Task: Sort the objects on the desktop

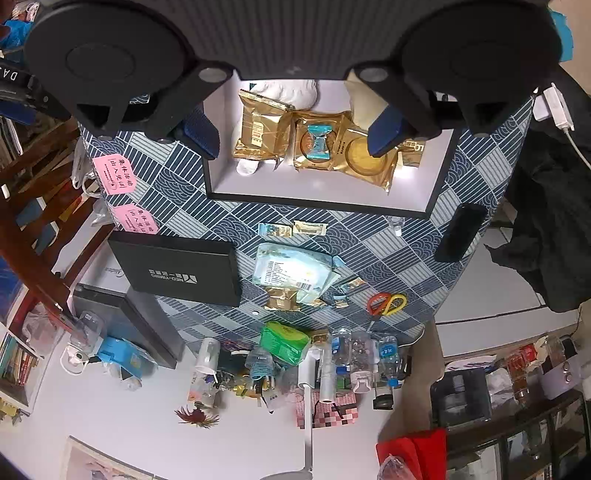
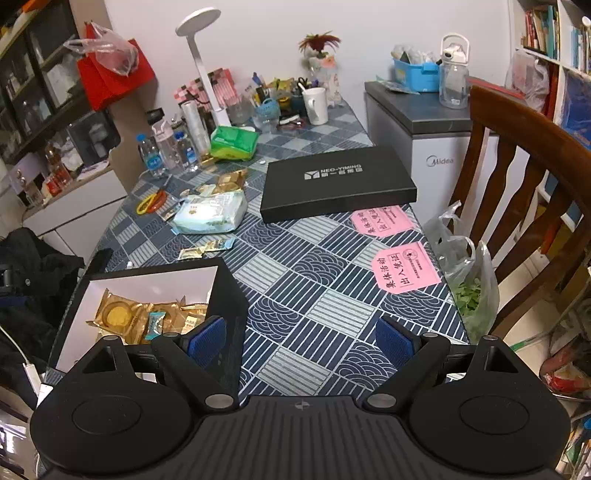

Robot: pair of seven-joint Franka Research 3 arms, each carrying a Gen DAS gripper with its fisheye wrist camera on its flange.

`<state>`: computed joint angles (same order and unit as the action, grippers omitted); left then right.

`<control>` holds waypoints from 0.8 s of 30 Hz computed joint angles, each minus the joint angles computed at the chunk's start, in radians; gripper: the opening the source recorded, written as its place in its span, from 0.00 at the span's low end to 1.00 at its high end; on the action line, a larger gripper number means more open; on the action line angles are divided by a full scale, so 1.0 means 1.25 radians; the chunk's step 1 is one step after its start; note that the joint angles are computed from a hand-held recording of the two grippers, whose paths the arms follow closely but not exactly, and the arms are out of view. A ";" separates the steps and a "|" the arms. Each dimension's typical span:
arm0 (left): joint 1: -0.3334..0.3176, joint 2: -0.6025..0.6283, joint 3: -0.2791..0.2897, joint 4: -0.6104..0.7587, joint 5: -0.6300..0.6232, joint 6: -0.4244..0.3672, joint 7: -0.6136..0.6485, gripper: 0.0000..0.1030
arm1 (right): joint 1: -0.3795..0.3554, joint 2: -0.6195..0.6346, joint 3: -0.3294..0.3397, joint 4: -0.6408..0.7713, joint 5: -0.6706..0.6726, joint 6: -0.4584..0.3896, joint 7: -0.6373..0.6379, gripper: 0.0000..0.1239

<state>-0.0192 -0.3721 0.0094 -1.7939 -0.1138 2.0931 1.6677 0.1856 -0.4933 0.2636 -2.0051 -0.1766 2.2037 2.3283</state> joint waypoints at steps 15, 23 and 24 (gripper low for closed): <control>0.002 0.012 0.016 0.003 -0.040 -0.003 0.037 1.00 | 0.017 0.040 0.022 0.055 -0.033 -0.081 0.021 0.72; 0.003 0.040 0.018 0.020 -0.071 0.001 0.080 1.00 | 0.039 0.085 0.030 0.109 -0.078 -0.134 0.045 0.72; 0.002 0.043 0.019 0.022 -0.077 0.001 0.088 1.00 | 0.041 0.089 0.031 0.115 -0.085 -0.140 0.049 0.72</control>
